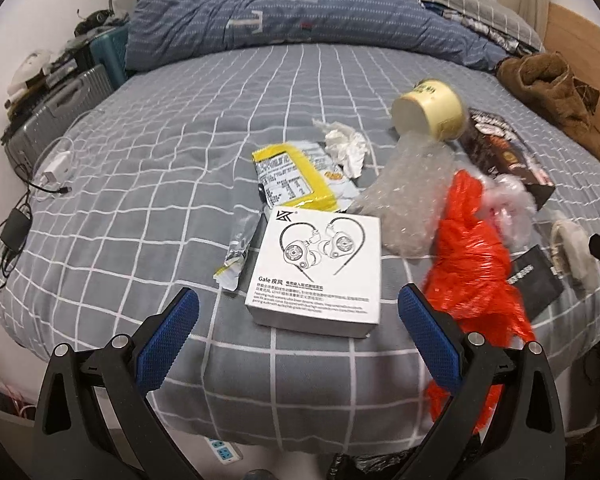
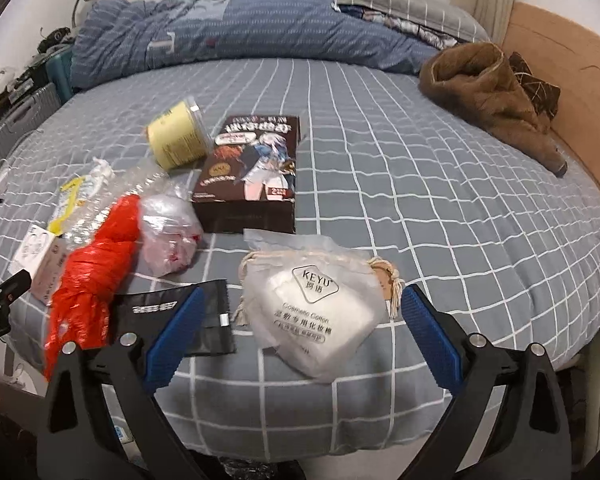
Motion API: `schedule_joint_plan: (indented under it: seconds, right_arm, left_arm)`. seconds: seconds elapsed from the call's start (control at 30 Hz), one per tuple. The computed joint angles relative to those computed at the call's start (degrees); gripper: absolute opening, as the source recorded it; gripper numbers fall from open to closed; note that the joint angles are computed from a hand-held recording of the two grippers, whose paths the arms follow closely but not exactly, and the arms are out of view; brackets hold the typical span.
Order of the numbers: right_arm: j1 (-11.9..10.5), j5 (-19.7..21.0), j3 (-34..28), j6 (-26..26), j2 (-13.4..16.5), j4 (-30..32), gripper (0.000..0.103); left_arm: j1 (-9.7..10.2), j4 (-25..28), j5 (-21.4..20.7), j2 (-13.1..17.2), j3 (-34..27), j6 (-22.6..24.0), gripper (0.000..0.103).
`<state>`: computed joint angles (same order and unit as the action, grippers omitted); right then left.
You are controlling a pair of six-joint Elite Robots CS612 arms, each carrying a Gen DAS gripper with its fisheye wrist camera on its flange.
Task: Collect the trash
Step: 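Grasp the white KZ earphone box with the left gripper while the right grasps the KEYU cotton bag, then carry the white box and cotton bag in both grippers toward the black bin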
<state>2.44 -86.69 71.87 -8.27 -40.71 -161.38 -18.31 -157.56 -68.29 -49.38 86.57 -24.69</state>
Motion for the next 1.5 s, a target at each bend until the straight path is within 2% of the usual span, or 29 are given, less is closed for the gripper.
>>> schedule_joint_plan:
  seconds: [0.33, 0.47, 0.63, 0.8, 1.0, 1.2, 1.5]
  right_arm:
    - [-0.09, 0.34, -4.46, 1.74, 2.28, 8.23, 0.093]
    - [-0.07, -0.25, -5.4, 2.4, 2.95, 10.86, 0.086]
    - [-0.31, -0.49, -6.05, 4.26, 3.37, 12.62, 0.077]
    - [-0.52, 0.84, -5.75, 4.21, 3.2, 12.56, 0.064]
    - [-0.47, 1.18, -5.36, 3.87, 2.9, 12.01, 0.05]
    - [-0.52, 1.75, -4.99, 4.46, 2.6, 11.02, 0.042]
    - [-0.68, 2.37, -4.03, 5.06, 1.92, 9.08, 0.033]
  left_arm:
    - [1.31, 3.05, -3.41, 2.26, -3.24, -0.67, 0.097]
    - [1.58, 3.63, -4.36, 3.07, -4.25, -0.45, 0.097]
    - [1.64, 3.96, -4.82, 3.81, -5.01, -0.02, 0.085]
    - [1.56, 4.02, -5.23, 4.23, -5.34, 1.11, 0.072]
    - [1.26, 3.56, -4.82, 3.81, -4.73, 1.16, 0.072]
    - [0.57, 2.55, -2.66, 2.77, -3.6, 1.31, 0.072]
    - [0.02, -0.5, -1.79, 1.35, -2.26, 1.41, 0.072]
